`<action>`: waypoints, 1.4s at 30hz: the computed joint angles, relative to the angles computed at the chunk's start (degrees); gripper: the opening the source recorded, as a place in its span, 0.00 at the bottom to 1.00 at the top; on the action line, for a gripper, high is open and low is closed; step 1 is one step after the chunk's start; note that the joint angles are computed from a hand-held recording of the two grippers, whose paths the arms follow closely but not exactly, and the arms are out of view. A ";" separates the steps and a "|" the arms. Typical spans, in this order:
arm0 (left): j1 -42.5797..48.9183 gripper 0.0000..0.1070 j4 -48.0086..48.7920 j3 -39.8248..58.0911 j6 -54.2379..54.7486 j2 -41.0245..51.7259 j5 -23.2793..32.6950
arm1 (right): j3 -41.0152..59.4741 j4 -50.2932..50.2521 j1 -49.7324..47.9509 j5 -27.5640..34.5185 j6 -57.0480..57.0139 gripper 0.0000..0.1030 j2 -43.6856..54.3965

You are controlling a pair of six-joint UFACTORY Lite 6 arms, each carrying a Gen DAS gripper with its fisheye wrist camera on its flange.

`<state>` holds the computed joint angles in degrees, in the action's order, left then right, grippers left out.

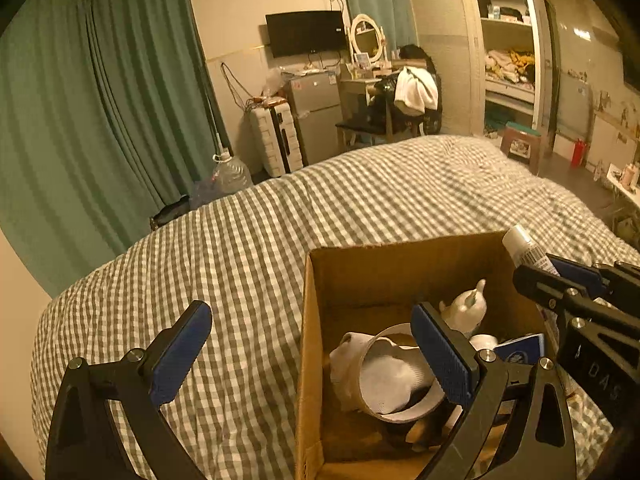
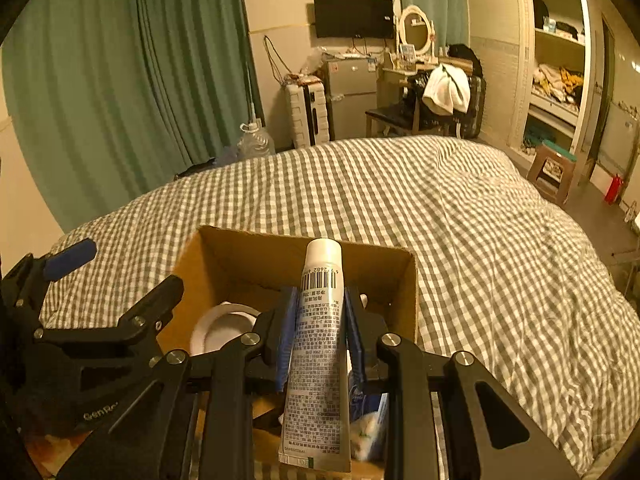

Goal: Organize objects

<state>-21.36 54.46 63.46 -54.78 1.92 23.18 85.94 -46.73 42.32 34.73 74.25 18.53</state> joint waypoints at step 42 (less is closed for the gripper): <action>-12.46 0.96 -15.64 2.42 20.34 -37.27 24.90 | 11.70 -12.42 31.28 43.06 5.87 0.77 -17.09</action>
